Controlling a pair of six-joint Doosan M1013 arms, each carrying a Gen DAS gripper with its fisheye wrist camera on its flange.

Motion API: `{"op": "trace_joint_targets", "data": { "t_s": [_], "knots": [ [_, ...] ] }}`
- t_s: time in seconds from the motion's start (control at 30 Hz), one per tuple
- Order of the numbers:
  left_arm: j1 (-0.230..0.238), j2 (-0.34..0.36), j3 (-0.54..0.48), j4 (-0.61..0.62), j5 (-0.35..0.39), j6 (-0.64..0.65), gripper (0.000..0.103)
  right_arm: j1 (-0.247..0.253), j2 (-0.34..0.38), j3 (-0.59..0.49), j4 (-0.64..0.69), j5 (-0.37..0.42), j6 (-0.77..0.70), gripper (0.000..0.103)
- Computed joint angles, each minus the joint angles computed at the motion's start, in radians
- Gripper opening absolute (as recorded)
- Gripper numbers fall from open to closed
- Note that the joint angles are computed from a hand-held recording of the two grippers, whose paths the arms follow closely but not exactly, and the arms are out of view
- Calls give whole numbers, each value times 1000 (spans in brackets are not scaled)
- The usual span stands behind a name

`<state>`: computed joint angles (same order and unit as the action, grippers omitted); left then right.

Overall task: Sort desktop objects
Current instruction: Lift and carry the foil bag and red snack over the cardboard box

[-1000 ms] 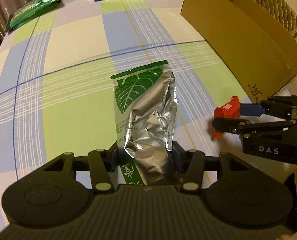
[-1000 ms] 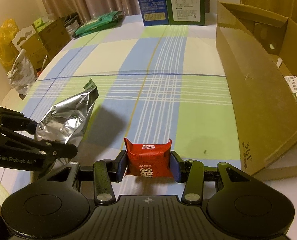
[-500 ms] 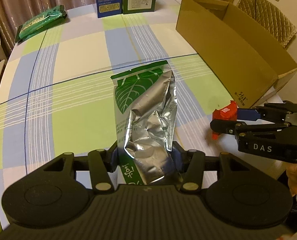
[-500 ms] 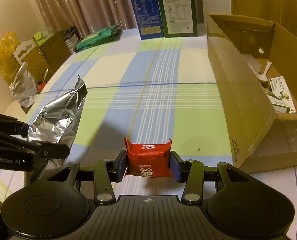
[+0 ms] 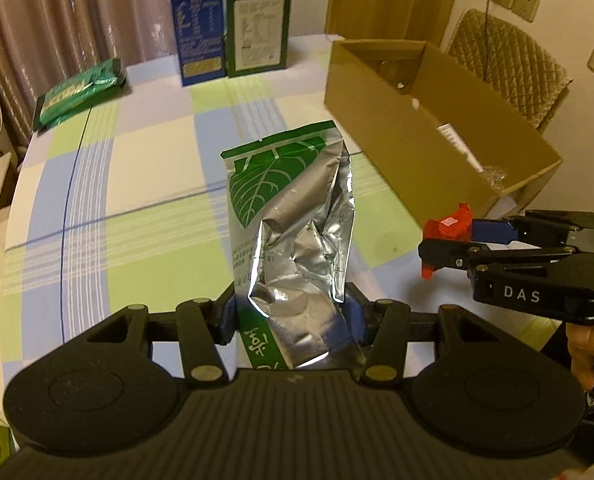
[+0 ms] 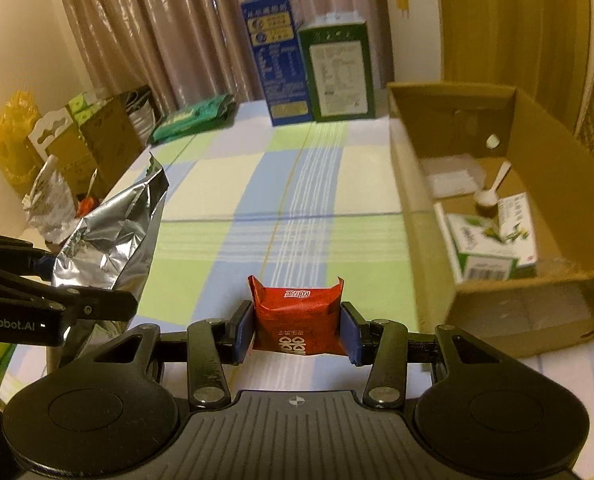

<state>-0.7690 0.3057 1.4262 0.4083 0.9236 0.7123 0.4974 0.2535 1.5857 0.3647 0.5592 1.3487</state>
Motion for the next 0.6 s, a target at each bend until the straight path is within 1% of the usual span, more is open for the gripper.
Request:
{"op": "trace_joint_targets", "data": {
  "t_s": [0.33, 0.6],
  "knots": [
    [-25, 41, -98, 6, 10, 36, 47, -37, -40, -13, -27, -27, -21, 42],
    [-38, 110, -225, -17, 29, 92, 47, -95, -61, -23, -82, -40, 8, 42]
  ]
}}
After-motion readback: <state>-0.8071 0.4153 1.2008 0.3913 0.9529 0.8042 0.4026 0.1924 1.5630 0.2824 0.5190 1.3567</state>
